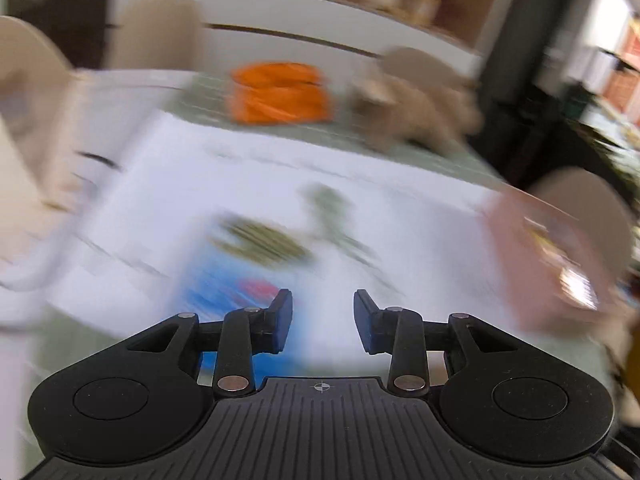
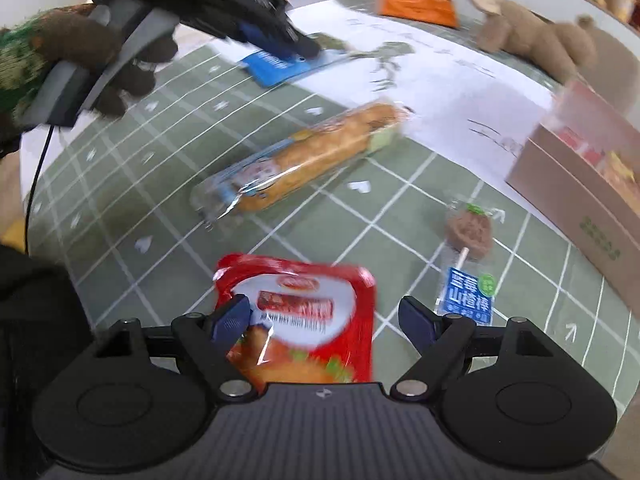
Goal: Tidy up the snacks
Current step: 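Open both tools to release the bread stick and lollipop onto the table, then grasp the blue seaweed packet with the left tool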
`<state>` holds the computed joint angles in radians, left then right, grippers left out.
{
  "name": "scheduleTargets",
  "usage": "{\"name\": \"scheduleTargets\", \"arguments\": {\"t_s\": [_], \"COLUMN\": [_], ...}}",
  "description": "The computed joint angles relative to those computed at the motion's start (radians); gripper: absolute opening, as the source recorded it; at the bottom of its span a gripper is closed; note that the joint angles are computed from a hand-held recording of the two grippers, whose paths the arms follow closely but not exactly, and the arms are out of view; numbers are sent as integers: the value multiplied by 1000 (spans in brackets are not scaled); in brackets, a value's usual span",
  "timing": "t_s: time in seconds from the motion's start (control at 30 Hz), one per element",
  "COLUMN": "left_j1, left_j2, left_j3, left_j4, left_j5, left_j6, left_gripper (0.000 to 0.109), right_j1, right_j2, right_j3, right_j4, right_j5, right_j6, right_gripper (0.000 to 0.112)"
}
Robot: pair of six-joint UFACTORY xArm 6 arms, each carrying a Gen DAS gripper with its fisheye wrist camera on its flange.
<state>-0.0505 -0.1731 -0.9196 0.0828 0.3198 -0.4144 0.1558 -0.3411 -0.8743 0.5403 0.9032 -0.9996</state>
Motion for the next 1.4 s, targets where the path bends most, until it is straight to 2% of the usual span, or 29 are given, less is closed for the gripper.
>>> {"name": "scheduleTargets", "arguments": {"t_s": [0.03, 0.1, 0.2, 0.37, 0.53, 0.57, 0.63, 0.7, 0.87, 0.93, 1.0, 1.07, 1.1, 1.2, 1.23, 1.33, 1.4], "left_j1": [30, 73, 100, 12, -109, -127, -151, -156, -134, -121, -110, -105, -105, -118, -126, -161, -182], "left_j2": [43, 117, 164, 92, -13, -31, -64, -94, -145, -146, -140, -122, -112, -65, -48, -44, -67], "left_j3": [-40, -106, -132, -52, 55, 71, 92, 116, 163, 162, 159, 151, 146, 113, 96, 70, 51], "left_j4": [59, 78, -42, -171, -135, -104, -140, -277, -413, -445, -457, -489, -530, -736, -763, -730, -815], "left_j5": [17, 54, 75, 74, 72, 76, 102, 127, 127, 128, 119, 109, 103, 94, 97, 96, 130], "left_j6": [-48, -75, 6, 215, 302, 285, 303, 362, 351, 344, 336, 338, 360, 505, 525, 507, 608], "left_gripper": [38, 38, 37, 39, 40, 40, 40, 40, 39, 39, 39, 39, 39, 39, 38, 32, 25], "right_j1": [-6, -8, -25, -51, -30, -24, -3, 35, 157, 189, 215, 218, 213, 179, 172, 153, 131], "right_j2": [-1, -14, -26, -4, 46, 57, 72, 80, 151, 209, 267, 284, 275, 271, 268, 251, 233], "right_j3": [2, 17, 29, 15, -26, -38, -55, -63, -98, -132, -151, -140, -132, -143, -139, -116, -105], "right_j4": [6, 15, 62, 113, 142, 150, 153, 142, 96, 39, -103, -182, -159, -85, -85, -92, -45], "right_j5": [-4, -33, -64, -118, -156, -153, -156, -191, -369, -403, -439, -452, -454, -381, -377, -375, -353], "right_j6": [8, 22, 31, 125, 202, 202, 202, 196, 211, 257, 367, 436, 441, 396, 400, 399, 365], "right_gripper": [81, 81, 81, 81, 81, 81, 81, 81, 81, 81, 81, 80, 80, 80, 80, 80, 76]}}
